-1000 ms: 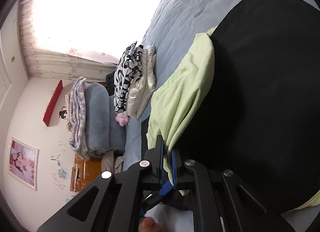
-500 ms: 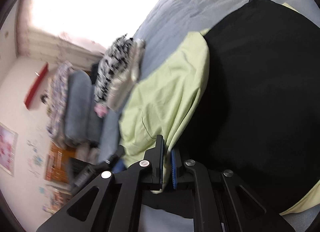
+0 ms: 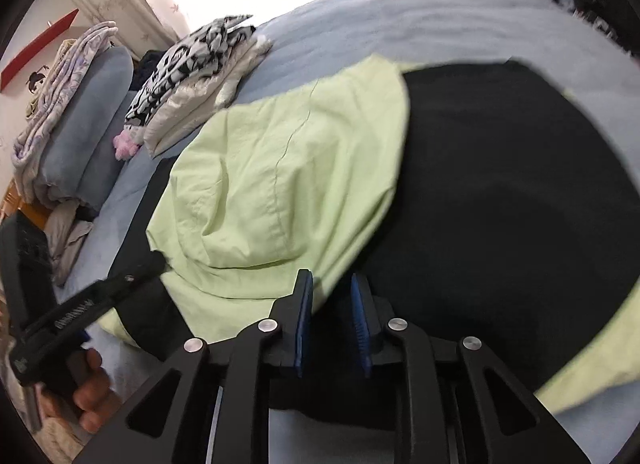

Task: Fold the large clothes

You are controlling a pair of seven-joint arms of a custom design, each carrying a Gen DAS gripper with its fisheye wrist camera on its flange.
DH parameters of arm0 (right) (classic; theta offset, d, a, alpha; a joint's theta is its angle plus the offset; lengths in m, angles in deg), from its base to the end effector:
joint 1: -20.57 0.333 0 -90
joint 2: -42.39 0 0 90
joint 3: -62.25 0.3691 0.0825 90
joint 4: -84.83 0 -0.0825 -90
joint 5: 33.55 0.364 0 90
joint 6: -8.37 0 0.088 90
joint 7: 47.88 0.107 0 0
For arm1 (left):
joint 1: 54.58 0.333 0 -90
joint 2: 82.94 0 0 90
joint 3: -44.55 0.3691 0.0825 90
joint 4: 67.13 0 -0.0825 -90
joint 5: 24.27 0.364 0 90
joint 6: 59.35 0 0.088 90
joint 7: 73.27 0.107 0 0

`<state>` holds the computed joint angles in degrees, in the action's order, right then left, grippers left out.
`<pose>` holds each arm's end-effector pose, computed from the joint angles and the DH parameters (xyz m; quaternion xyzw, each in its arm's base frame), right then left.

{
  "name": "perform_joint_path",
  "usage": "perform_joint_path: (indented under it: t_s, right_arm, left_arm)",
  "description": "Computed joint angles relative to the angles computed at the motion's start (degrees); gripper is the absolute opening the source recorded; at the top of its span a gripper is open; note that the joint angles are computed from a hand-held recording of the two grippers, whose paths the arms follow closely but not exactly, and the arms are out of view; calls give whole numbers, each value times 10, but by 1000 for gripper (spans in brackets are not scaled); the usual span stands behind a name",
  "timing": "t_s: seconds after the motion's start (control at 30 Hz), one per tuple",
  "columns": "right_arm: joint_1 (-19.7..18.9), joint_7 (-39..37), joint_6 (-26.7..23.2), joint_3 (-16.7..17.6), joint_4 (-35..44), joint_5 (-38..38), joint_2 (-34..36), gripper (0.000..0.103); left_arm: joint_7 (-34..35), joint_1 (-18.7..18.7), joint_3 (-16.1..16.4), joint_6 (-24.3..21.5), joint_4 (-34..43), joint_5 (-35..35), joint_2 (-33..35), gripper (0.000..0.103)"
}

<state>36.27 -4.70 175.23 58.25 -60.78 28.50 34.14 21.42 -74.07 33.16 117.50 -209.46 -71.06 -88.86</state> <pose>0.4433 0.0358 0.4257 -0.6729 0.6638 -0.0784 0.3170 0.4352 -0.1930 0.4599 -0.7164 0.6019 -0.3501 0.0434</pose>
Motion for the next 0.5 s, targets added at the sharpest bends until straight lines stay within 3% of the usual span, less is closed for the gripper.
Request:
perform_joint_path:
  t_s: [0.07, 0.1, 0.17, 0.2, 0.3, 0.5]
  right_arm:
    - [5, -14, 28, 0, -13, 13, -24, 21]
    - [8, -6, 40, 0, -16, 8, -37, 21]
    - [40, -57, 48, -29, -11, 57, -51, 21]
    - [40, -57, 43, -33, -7, 53, -54, 21]
    - [45, -58, 45, -27, 18, 50, -33, 21]
    - [29, -4, 44, 7, 96, 6, 42, 21]
  left_arm:
    - [109, -35, 39, -43, 11, -131, -15, 6]
    - [123, -34, 47, -62, 16, -155, -18, 6]
    - [52, 20, 16, -76, 10, -83, -31, 6]
    - [-3, 34, 4, -56, 7, -23, -28, 6]
    - [-81, 69, -32, -6, -3, 102, -26, 6]
    - [-155, 76, -25, 1, 74, 234, 56, 6]
